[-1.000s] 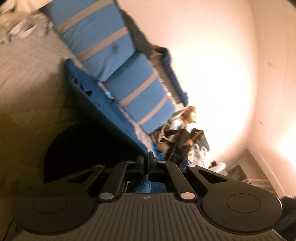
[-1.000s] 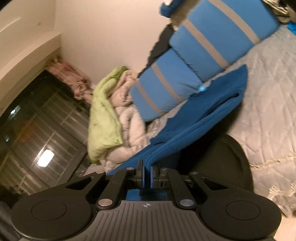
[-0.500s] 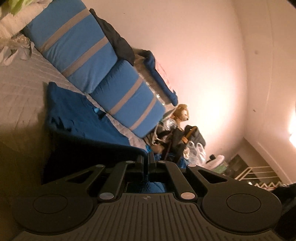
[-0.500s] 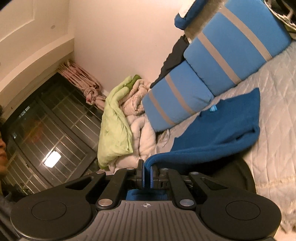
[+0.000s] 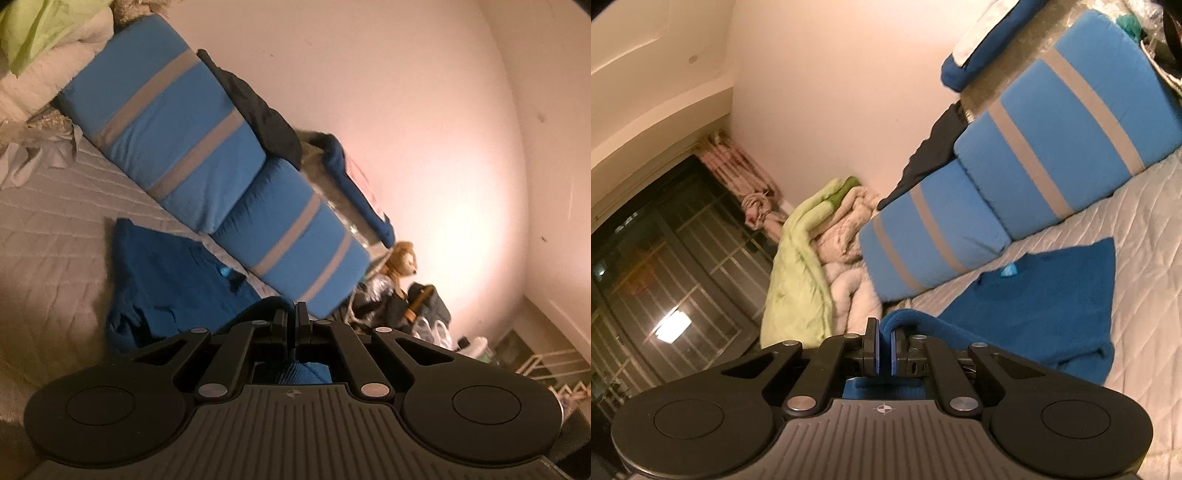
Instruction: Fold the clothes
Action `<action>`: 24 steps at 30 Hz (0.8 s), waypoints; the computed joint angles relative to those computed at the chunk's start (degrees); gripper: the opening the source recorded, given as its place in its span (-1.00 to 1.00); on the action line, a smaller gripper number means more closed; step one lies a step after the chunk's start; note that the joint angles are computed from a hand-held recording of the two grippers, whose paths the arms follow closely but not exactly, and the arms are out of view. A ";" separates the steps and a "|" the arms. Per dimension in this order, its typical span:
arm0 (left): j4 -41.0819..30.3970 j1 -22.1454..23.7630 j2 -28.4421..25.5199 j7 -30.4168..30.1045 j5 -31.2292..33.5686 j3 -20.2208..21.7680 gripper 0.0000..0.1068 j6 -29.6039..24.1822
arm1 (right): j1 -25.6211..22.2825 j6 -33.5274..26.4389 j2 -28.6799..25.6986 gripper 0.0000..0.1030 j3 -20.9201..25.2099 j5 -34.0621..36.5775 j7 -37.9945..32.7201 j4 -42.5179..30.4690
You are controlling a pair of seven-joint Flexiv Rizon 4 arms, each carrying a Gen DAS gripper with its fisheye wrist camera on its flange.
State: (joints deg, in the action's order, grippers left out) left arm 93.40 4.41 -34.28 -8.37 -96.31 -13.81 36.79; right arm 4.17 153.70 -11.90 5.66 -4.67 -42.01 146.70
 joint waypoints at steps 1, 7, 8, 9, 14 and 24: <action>-0.73 -0.21 -0.33 -0.12 -0.19 -0.11 -0.94 0.60 | -0.10 -0.87 0.11 -0.85 -0.33 0.21 -0.05 -0.59; -5.49 -1.00 -2.45 -0.76 0.13 -1.21 -0.94 4.13 | -0.51 -7.40 0.94 -0.85 -1.66 3.17 -0.81 -3.91; -6.26 -1.06 -2.83 -1.02 0.48 -1.42 -0.94 4.61 | -0.52 -8.43 0.90 -0.85 -1.83 3.91 -0.99 -4.56; -7.15 -1.21 -3.26 -1.36 1.00 -1.64 -0.94 5.27 | -0.50 -9.47 0.86 -0.85 -2.00 4.69 -1.21 -5.24; -12.04 -1.78 -5.70 -3.66 4.65 -3.05 -0.94 8.50 | -0.33 -14.50 0.32 -0.85 -2.79 7.11 -3.00 -8.83; -22.87 -1.26 -12.68 -13.61 16.15 -7.11 -0.94 11.55 | -2.98 -18.18 -2.95 -0.85 -3.46 5.13 -2.35 -14.28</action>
State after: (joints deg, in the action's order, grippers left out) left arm 70.52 3.15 -46.96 -21.98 -80.16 -20.92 48.34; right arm 1.19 135.52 -14.85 2.20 0.46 -44.37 132.42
